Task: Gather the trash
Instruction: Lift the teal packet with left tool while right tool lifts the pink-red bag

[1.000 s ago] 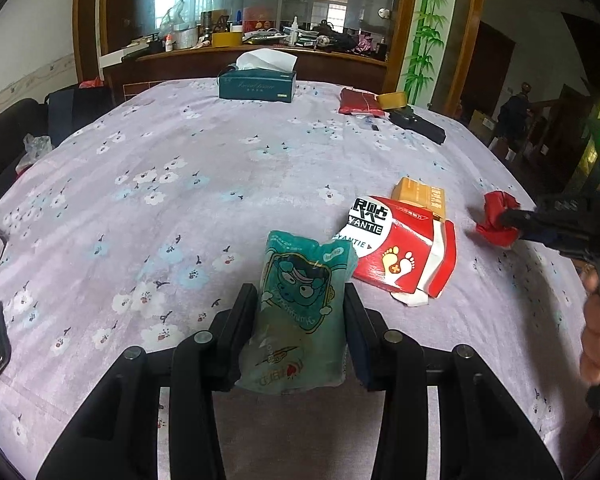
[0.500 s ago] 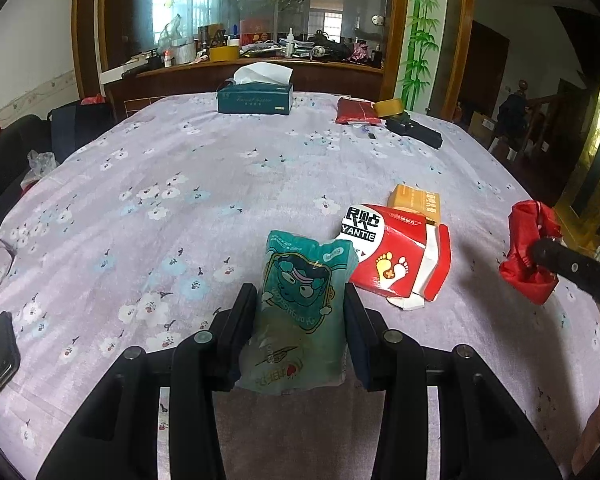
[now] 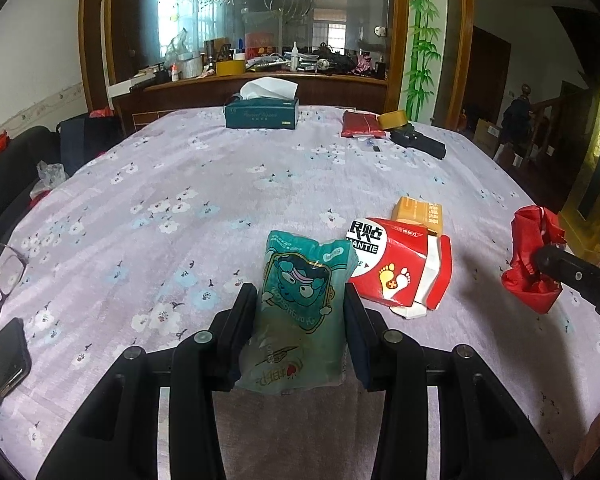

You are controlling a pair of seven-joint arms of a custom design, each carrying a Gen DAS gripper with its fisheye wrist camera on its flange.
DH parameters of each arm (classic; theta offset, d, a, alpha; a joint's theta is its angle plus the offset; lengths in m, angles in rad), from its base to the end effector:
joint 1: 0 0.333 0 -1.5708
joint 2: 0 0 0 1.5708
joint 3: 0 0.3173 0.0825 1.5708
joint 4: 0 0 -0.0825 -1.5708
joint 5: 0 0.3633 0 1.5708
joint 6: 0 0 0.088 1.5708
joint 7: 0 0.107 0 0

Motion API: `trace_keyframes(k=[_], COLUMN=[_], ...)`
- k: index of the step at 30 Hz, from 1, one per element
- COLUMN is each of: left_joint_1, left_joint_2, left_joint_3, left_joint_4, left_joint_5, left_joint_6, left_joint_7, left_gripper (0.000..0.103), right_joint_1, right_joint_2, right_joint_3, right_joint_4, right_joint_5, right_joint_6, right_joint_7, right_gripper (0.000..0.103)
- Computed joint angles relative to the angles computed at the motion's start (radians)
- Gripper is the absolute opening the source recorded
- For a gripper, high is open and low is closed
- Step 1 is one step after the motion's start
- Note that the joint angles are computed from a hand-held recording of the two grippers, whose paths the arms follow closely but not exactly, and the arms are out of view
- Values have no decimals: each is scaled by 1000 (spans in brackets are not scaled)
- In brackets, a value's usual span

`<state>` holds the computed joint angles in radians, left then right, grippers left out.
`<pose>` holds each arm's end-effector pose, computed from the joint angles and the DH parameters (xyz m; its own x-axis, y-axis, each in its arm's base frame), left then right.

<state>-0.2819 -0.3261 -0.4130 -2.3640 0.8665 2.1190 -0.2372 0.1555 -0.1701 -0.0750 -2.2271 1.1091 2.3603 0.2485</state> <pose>0.3578 -0.2657 0.4767 0.6083 -0.7934 0.0237 -0.4999 -0.4062 -0.7649 0.5042 0.0508 0.4932 0.7005 -0.6677 -0.2521 -0.5717 -0.3135 -0.7582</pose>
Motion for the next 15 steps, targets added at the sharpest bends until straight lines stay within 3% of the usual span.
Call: trace_keyframes(k=[15], left_joint_1=[-17], left_joint_2=[18], left_joint_3=[-9], left_joint_4=[26], left_joint_5=[29], left_joint_6=[-58], left_joint_7=[-3], left_gripper=[40], right_joint_1=[4], right_joint_2=[-9], right_joint_3=[1], right_joint_4=[-10], right_joint_5=[15], right_joint_6=[7], right_joint_7=[-33], right_gripper=[23])
